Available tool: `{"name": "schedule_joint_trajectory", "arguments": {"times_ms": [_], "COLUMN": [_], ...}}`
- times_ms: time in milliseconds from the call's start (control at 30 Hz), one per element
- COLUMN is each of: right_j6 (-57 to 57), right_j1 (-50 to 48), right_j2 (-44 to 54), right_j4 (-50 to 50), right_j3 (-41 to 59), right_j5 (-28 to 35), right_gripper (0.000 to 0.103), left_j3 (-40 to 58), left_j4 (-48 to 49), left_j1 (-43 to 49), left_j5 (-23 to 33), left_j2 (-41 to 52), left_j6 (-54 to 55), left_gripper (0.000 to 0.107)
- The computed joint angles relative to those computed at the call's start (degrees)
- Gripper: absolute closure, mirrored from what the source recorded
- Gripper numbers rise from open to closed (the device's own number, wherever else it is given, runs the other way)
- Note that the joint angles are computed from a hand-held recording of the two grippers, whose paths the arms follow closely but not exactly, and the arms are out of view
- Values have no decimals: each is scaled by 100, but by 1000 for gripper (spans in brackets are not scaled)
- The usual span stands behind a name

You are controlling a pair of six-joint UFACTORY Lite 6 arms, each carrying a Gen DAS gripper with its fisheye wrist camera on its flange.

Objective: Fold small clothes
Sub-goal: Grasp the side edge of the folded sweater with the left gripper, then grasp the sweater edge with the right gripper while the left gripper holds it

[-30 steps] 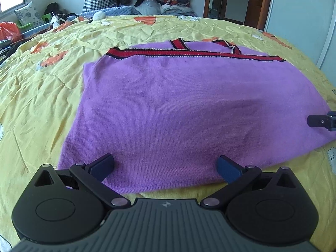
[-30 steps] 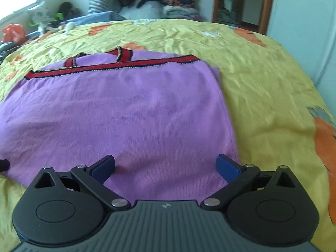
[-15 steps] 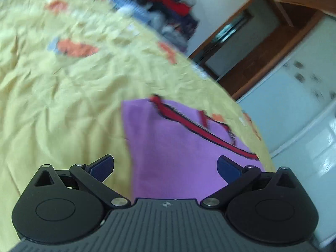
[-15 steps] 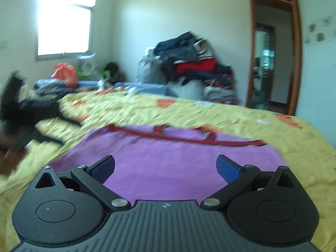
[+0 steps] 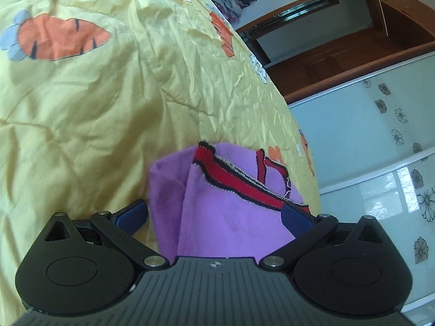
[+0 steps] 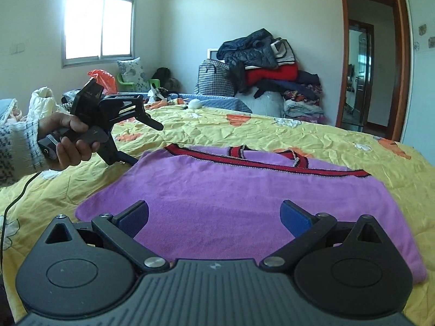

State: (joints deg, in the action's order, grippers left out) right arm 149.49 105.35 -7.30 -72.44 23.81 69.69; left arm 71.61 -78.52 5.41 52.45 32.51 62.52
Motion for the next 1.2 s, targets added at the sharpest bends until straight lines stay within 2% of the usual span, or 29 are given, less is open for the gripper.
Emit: {"name": "schedule_joint_trajectory", "arguments": {"times_ms": [133,167,200,233,300,333,367,433,567,800,867,1100,1133,1167,1200], "right_j6": [-37,-67,-148,-289,-619,-830,-1181,-2039,-3370,-5465,-5895,-6141,-6162,-6256,-6417], "right_j1": [-268,-338,-478,-662,-1115,-1393,-1634,-1835,-1760,-1517,-1622,-2003,-2100,-2180,-2245], "right_j2": [26,19,43,125,383,544,769,1423,2709,4585,4725,4922,4929,4947,4967], "right_j4": [-307,-416,-547,-681,-950,-1116,-1162,-948,-803,-637,-560,-609,-616,-509,-310], "right_j3": [100,149,235,377,733,948,1230,1996,3337,5062,5265,5614,5640,5719,5813], "right_j5": [-414,-541,-734,-965,-1487,-1811,-2057,-2142,-1847,-1349,-1666,-1976,-2057,-2124,-2182], "right_gripper": [0,0,0,0,0,0,0,0,0,0,0,4,7,25,62], "left_j3": [746,915,1099,1238,1641,1792,1845,1890,1936,2117,2183,2269,2263,2251,2234], "left_j4": [398,503,597,768,1300,1512,1644,1613,1583,1405,1430,1370,1362,1354,1320], "left_j1": [-169,-215,-254,-274,-326,-357,-368,-301,-254,-69,-99,-20,-2,31,61], "left_j5": [69,67,79,59,45,9,-54,33,107,617,648,718,694,685,684], "left_j2": [441,525,628,687,917,1025,1077,1149,1146,1214,1212,1286,1296,1306,1333], "left_j6": [-416,-509,-563,-632,-1132,-1290,-1339,-1325,-1351,-1599,-1722,-1820,-1809,-1771,-1769], "left_gripper": [5,7,13,23,80,92,99,99,99,99,99,99,99,99,99]}}
